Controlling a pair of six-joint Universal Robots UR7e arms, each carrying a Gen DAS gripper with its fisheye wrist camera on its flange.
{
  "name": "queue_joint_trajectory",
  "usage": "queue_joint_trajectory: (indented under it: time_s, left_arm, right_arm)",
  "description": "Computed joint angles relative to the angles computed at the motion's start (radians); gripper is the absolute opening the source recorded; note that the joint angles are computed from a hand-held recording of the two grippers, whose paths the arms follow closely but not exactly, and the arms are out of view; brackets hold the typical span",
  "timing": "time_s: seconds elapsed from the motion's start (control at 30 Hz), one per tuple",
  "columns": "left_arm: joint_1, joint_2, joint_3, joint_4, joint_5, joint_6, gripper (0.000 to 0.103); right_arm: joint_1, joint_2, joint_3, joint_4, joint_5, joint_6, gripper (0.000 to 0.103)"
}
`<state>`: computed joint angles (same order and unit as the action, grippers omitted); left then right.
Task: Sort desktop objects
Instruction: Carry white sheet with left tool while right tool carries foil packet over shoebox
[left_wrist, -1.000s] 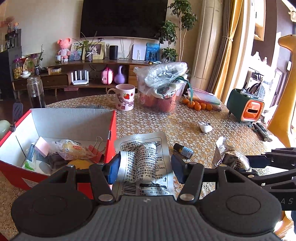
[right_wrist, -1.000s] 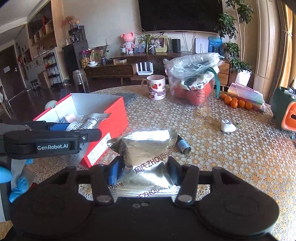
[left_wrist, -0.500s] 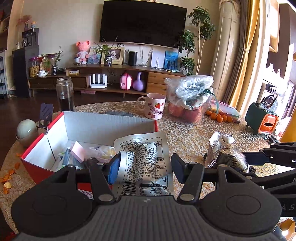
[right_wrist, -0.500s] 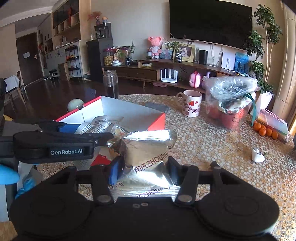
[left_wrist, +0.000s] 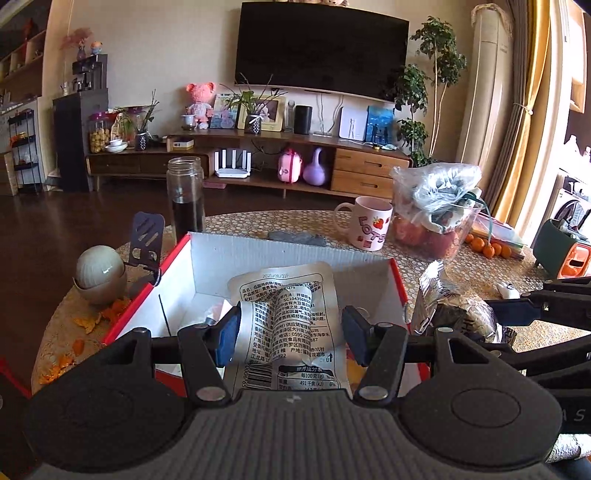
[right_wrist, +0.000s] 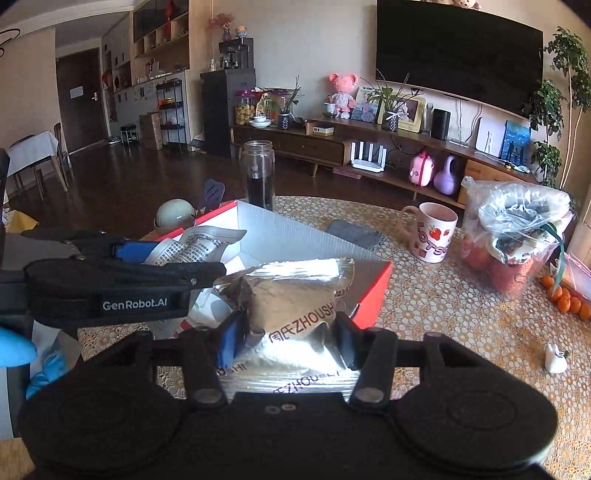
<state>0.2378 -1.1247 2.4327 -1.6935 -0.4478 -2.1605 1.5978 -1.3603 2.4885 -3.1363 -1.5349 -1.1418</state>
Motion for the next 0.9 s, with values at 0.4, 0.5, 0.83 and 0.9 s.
queue_joint_trajectory:
  time_s: [0.4, 0.5, 0.83, 0.9]
  left_arm:
    - [0.136, -0.104, 0.046, -0.009, 0.021, 0.103, 0.057]
    - [0.173, -0.121, 0.054, -0.035, 0.033, 0.148, 0.057]
    - [0.265, -0.127, 0.077, -0.192, 0.062, 0.302, 0.057]
    - [0.282, -0.119, 0.072, -0.209, 0.067, 0.327, 0.057]
  right_arm:
    - [0.056, 0.193, -0.049, -0.128, -0.065, 0.028, 0.052]
    - [0.068, 0.238, -0.065, -0.162, -0.081, 0.030, 0.052]
    - [0.088, 0.340, -0.098, -0.218, -0.134, 0.046, 0.052]
    - [0.090, 0.357, -0.103, -0.230, -0.147, 0.044, 0.052]
